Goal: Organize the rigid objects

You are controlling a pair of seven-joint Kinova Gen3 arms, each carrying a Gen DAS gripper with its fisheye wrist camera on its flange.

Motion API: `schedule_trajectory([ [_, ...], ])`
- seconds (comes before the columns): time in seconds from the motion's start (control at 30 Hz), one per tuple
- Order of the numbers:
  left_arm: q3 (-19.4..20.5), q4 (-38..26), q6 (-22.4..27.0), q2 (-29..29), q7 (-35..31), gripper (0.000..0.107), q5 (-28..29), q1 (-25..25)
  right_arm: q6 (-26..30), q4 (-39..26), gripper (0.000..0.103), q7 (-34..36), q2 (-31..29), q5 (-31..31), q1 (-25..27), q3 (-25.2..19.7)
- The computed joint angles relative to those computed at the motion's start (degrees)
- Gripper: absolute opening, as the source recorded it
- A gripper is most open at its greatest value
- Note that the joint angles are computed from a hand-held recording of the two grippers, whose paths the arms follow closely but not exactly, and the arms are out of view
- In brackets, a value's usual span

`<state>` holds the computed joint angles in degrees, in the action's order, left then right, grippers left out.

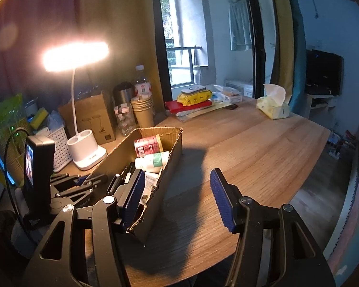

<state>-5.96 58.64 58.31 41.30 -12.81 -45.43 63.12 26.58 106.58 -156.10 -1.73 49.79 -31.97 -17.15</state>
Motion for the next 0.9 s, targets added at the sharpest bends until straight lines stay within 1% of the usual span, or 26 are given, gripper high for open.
schedule_trajectory([
  [0.13,-0.5,-0.1,0.6,0.1,0.6,0.016,-1.0,0.8,0.7,0.4,0.06,-2.2,-0.9,2.0,0.2,-0.5],
  [0.2,-1.2,0.0,1.1,0.1,1.7,0.02,-2.2,1.7,0.8,0.4,0.06,-2.4,-1.1,2.3,0.4,-0.8],
  [0.3,-1.7,0.9,0.9,-0.5,3.7,0.022,-4.3,2.8,1.0,0.4,0.06,-3.1,-1.3,2.8,0.6,-1.1],
  [0.4,-1.7,0.5,1.8,-0.4,4.2,0.022,-6.1,3.5,1.0,0.5,0.06,-3.3,-1.4,2.9,0.8,-1.4],
  [0.47,-1.1,-0.3,2.5,-0.2,3.5,0.023,-6.2,3.3,0.9,0.3,0.06,-1.9,-1.2,1.5,0.8,-1.2],
  [0.53,-0.1,-2.1,3.8,0.6,1.3,0.023,-5.0,2.4,0.1,0.2,0.06,-0.8,-0.8,0.2,0.8,-0.9],
  [0.6,-0.5,-4.6,6.6,2.2,-0.4,0.023,-4.3,2.6,-0.4,0.1,0.06,0.9,-0.4,-1.5,0.8,-0.5],
  [0.63,0.3,-5.2,6.9,2.4,-1.4,0.023,-3.0,1.6,-0.9,0.2,0.06,1.4,-0.2,-2.1,0.8,-0.3],
  [0.67,1.3,-5.2,6.3,2.0,-2.2,0.023,-0.9,0.3,-1.2,0.2,0.06,1.8,-0.1,-2.5,0.9,-0.1],
  [0.7,1.3,-5.3,6.3,2.1,-2.3,0.023,0.2,-0.1,-1.7,0.3,0.06,2.8,0.1,-3.7,1.0,0.3],
  [0.77,1.1,-5.8,6.8,2.6,-2.6,0.022,1.5,-0.3,-2.7,0.3,0.06,3.9,0.4,-5.3,1.2,0.9],
  [0.83,1.8,-5.7,5.6,2.4,-3.4,0.021,3.7,-1.4,-4.2,0.5,0.06,6.2,0.9,-7.6,1.5,1.7],
  [0.9,1.6,-7.0,5.6,3.2,-4.2,0.018,4.6,-1.6,-5.7,0.4,0.06,8.9,1.5,-10.4,1.9,2.5],
])
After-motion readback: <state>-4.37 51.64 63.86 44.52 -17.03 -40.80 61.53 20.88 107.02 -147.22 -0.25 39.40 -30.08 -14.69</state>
